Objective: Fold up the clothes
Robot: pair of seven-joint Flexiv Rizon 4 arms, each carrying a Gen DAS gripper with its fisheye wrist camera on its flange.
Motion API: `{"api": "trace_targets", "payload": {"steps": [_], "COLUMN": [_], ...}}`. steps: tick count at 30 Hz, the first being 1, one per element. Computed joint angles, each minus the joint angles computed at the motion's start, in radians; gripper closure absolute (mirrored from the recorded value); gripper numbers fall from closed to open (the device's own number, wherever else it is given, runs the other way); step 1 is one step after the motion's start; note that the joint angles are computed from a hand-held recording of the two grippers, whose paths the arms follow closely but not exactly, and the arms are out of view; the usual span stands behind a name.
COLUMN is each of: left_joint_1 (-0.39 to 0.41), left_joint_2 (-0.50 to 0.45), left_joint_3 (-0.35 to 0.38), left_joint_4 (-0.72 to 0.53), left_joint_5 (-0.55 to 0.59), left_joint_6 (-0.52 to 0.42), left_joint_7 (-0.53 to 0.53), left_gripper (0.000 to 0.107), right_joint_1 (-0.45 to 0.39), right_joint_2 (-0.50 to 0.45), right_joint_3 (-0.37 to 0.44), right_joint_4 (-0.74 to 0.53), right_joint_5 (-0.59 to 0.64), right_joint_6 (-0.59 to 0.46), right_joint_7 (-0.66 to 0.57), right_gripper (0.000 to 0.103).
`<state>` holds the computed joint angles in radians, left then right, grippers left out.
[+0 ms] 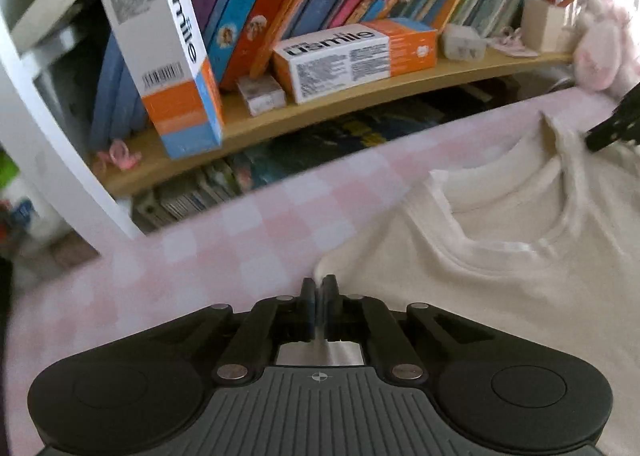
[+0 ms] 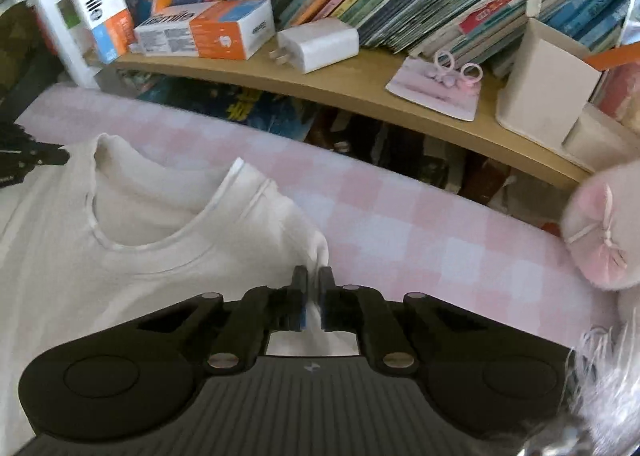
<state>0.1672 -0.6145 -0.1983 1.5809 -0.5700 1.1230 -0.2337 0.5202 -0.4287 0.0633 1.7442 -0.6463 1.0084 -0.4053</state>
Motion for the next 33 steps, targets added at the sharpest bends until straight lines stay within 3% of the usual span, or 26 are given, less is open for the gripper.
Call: {"api": "trace_targets", "payload": {"steps": [5,8,13,15,19,22,24,27,30,33], "left_joint_1": [-0.059,-0.081,-0.103,-0.068,0.104,0.253,0.286,0.288,0.234,0.202], "left_joint_2": [-0.097,-0.152,-0.203,-0.182,-0.074,0.036,0.102,0.150,0.129,0.074], "left_joint_3": [0.020,0.027,0.046,0.006,-0.163,-0.259,-0.226,-0.139,-0.017,0.048], "left_joint_4": [-0.115,-0.196,-0.279,-0.249,-0.093,0.050,0.124,0.181,0.171,0.104], "left_joint_5": [0.080,0.130,0.191,0.177,0.027,-0.166,-0.227,-0.253,-0.223,-0.203], "left_joint_6": [0.110,0.123,0.129,0.120,0.147,0.163,0.168,0.160,0.201,0.192], "left_joint_7": [-0.046,-0.077,-0.152,-0.148,-0.031,0.057,0.071,0.071,0.011,-0.100], "left_gripper": [0.103,0.103,0.103,0.095,0.086,0.070,0.056,0.048,0.045,0.045], "right_joint_1": [0.059,0.063,0.068,0.073,0.088,0.098,0.100,0.124,0.175,0.244], "right_joint_2": [-0.047,-0.087,-0.155,-0.156,-0.090,0.010,0.078,0.135,0.154,0.151], "right_joint_3": [-0.076,-0.091,-0.101,-0.100,-0.107,-0.068,-0.022,0.060,0.122,0.167], "right_joint_4": [-0.061,-0.115,-0.216,-0.223,-0.147,-0.033,0.042,0.104,0.115,0.099], "right_joint_5": [-0.132,-0.160,-0.180,-0.186,-0.281,-0.347,-0.371,-0.329,-0.268,-0.219], "right_joint_6": [-0.095,-0.141,-0.227,-0.246,-0.230,-0.241,-0.262,-0.332,-0.448,-0.573], "right_joint_7": [0.189,0.256,0.254,0.243,0.304,0.361,0.399,0.475,0.575,0.690], "right_gripper": [0.098,0.098,0.097,0.096,0.063,0.063,0.060,0.057,0.057,0.057]}}
